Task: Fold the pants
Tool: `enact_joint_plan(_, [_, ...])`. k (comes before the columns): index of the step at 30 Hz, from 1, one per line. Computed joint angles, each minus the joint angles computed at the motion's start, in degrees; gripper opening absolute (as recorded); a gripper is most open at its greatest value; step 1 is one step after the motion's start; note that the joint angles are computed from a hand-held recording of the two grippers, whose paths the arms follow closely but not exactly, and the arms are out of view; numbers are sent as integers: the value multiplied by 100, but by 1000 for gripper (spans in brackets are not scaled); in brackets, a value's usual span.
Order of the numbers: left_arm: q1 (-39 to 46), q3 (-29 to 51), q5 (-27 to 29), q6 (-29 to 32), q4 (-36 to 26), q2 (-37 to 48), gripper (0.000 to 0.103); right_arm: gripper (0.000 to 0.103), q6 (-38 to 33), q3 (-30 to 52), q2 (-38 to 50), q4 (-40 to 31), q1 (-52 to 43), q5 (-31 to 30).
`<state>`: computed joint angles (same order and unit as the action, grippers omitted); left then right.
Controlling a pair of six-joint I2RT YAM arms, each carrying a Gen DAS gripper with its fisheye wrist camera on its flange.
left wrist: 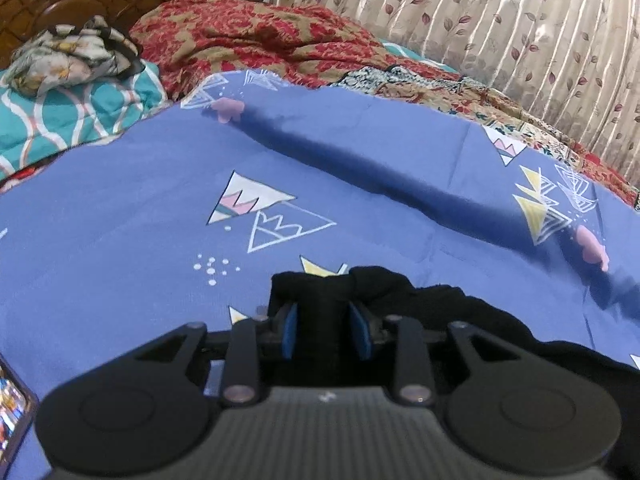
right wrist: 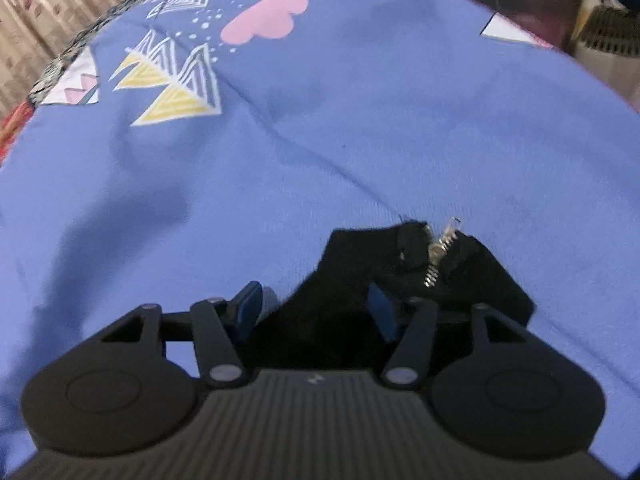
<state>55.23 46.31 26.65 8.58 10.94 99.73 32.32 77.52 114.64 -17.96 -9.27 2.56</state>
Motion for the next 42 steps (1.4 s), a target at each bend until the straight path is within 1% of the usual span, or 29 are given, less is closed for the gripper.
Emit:
enact_joint_plan(1, [12,-23,30,-1,32,-37,27,56,-77,196,109,-184,140,317])
enact_joint_plan(2, [24,-38,58,-18,62,-67,27,28,-290,374,212,-350,298,698])
enact_joint_plan(3, [41,-57,88,-44,94,-97,27,12,-535,442,250,-386,392,944])
enact_joint_plan(4, [61,-66,107,-76,103,-124,27,12,-564,384,183,-320,321,748])
enact_joint_plan(6, [112,-57,156,-117,26,-217,26,12,-263,32,-151,-21,87,358])
enact_joint_plan(8, [215,-92,285,-124,-57,-403,26,12,-70,-514,-706,432,-215,-80])
enact_joint_plan(11, [476,-133,630,-55,-325,-778,25,12,191,-1139,-1629,626,-681,-830])
enact_joint_plan(15, [1132,-112,1394,194,-1014,-1354,25,12,64,-1864,-3124,344,-1603,-1905])
enact_joint_plan(16, [1346,-86,1617,292,-1236,-1466,26,12,46,-2000,-3443,219,-1783,-2069])
enact_joint_plan(18, [1919,64,2204,646,-1882,-1617,26,12,-221,-2360,-4228,-177,-2509,-2717])
enact_joint_plan(20, [2513,366,2749,1241,-2792,-1612,26,12,-558,-2584,-4824,-640,-3215,-3335])
enact_joint_plan(21, [2816,546,3000,1673,-3333,-1557,26,12,-808,-2701,-5114,-937,-3641,-3654])
enact_joint_plan(22, [3151,756,3234,2241,-3979,-1446,26,12,-1177,-2829,-5323,-1242,-4203,-4081])
enact_joint_plan(23, [3460,967,3405,2855,-4644,-1297,26,12,-1649,-2924,-5495,-1659,-4821,-4539])
enact_joint_plan(24, [3793,1204,3511,3642,-5419,-1091,26,12,-2304,-2996,-5583,-2199,-5531,-4987])
enact_joint_plan(25, [4089,1392,3527,4396,-6085,-880,26,12,-2932,-2960,-5446,-2620,-6099,-5266])
enact_joint_plan(26, [4375,1533,3470,5119,-6672,-666,26,12,-3745,-2958,-5302,-3140,-6719,-5487])
enact_joint_plan(27, [4674,1651,3346,5876,-7232,-412,26,12,-4477,-3011,-5132,-3506,-7241,-5535])
enact_joint_plan(28, [4919,1721,3170,6487,-7641,-171,27,12,-5035,-3105,-4937,-3687,-7665,-5487])
enact_joint_plan(29, [5120,1707,2920,6929,-7837,2,31,14,-5490,-3196,-4671,-3787,-8014,-5367])
enact_joint_plan(30, [5294,1598,2655,7198,-7831,65,34,16,-5800,-3269,-4359,-3814,-8275,-5186])
enact_joint_plan(31, [5430,1445,2379,7338,-7691,85,38,20,-5827,-3353,-4025,-3694,-8439,-4900])
enact_joint_plan(33, [5679,1209,1905,7603,-7455,156,42,23,-5456,-3524,-3736,-3268,-8717,-4457])
enact_joint_plan(34, [5790,1192,1753,7741,-7455,221,45,27,-5383,-3572,-3651,-3139,-8877,-4413])
enact_joint_plan(35, [5885,1283,1644,7887,-7596,334,46,30,-5343,-3618,-3687,-3071,-9000,-4437])
enact_joint_plan(36, [5987,1460,1595,8049,-7818,498,48,30,-5334,-3666,-3814,-3059,-9076,-4503])
enact_joint_plan(39, [6155,2107,1696,8294,-8506,881,57,30,-5946,-3675,-4488,-3650,-9003,-4937])
enact_joint_plan(41, [6167,2613,1898,8217,-8906,1134,63,31,-6657,-3602,-4937,-4424,-8937,-5330])
enact_joint_plan(42, [6150,2837,2013,8092,-9058,1248,65,33,-7135,-3553,-5143,-4937,-8884,-5507])
